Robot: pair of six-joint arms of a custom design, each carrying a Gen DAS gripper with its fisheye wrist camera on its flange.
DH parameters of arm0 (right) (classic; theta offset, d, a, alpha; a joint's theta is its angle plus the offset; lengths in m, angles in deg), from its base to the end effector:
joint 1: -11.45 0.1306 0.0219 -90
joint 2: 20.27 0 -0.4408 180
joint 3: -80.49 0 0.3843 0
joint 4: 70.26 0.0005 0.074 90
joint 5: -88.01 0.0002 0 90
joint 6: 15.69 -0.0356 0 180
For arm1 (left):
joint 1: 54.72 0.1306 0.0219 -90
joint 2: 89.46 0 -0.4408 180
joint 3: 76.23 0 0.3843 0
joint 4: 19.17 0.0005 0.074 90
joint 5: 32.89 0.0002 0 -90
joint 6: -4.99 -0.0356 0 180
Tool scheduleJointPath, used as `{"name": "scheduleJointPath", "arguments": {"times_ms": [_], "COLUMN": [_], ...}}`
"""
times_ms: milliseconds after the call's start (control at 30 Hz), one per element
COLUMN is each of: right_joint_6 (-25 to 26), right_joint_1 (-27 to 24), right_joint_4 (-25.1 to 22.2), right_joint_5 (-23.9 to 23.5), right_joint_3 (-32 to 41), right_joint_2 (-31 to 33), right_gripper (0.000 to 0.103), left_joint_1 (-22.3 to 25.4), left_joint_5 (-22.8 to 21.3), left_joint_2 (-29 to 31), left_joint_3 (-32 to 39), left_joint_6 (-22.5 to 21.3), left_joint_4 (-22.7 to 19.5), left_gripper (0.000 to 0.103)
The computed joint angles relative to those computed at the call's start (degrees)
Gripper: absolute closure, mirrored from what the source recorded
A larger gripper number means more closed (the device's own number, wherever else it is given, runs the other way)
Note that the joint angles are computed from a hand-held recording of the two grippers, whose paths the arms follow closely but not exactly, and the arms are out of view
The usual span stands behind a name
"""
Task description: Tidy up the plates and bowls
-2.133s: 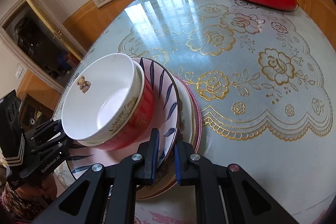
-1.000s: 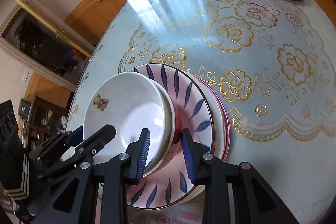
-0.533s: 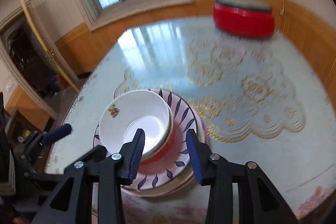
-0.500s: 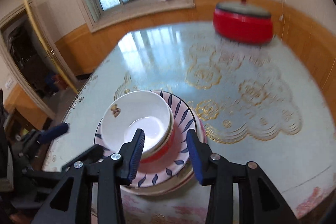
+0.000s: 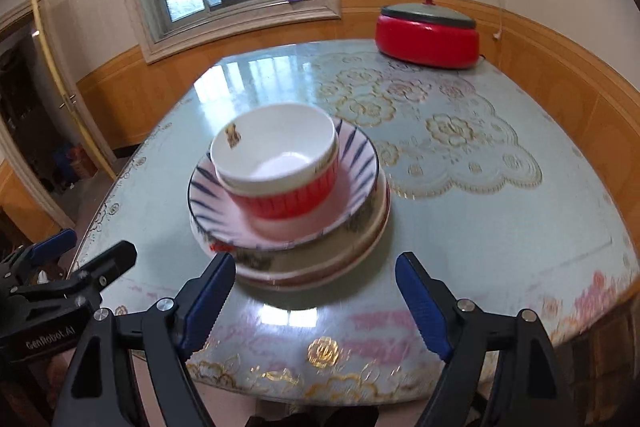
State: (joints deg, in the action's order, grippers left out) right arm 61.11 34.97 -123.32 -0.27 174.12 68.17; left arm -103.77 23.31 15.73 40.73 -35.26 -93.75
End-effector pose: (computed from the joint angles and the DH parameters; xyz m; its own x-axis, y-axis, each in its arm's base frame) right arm 0.4279 0.1845 0.5246 -0.7489 -0.0770 -0.6582 -0.2151 0.9677 0.1315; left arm 0.3821 -0.4109 0.5422 -0.7285 -0.1281 -0.6729 -0.1471 0.9887 -0.0290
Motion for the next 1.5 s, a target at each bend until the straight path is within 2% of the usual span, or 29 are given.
{"name": "scheduleJointPath", "arguments": {"times_ms": [100,300,433,833,1500], "right_joint_6": [-1.37,-2.57,-3.32,-3.94,-4.48], "right_joint_1": [0.49,1.69,2.09,2.45,2.09], "right_joint_4": [0.13,0.91,1.45,1.41,0.71], "right_joint_5": [0.41,2.82,3.67,4.04,3.94], "right_joint_3": [-1.28,-2.09,-2.77,-3.11,-2.42], "right_joint_2": [-0.87,-2.30,-2.80,-3.14,-2.33], "right_gripper": [0.019,0.019,0.019,0.019,0.019], "left_joint_1": [-0.21,-1.29,-2.10,-2.01,-1.84], "left_joint_5": [-0.48,-3.41,-5.66,-5.41,-5.97], "left_joint_2": [-0.31,-0.91,-0.35,-0.20,0.68], "left_joint_3": [-0.26,-0.43,0.21,0.15,1.12], "left_joint_6": [0.19,-3.16,-4.05,-5.25,-5.27], "left_joint_4": [0.02,1.67,0.67,1.65,0.02], "left_gripper": [0.000,0.000,0.000,0.000,0.000]}}
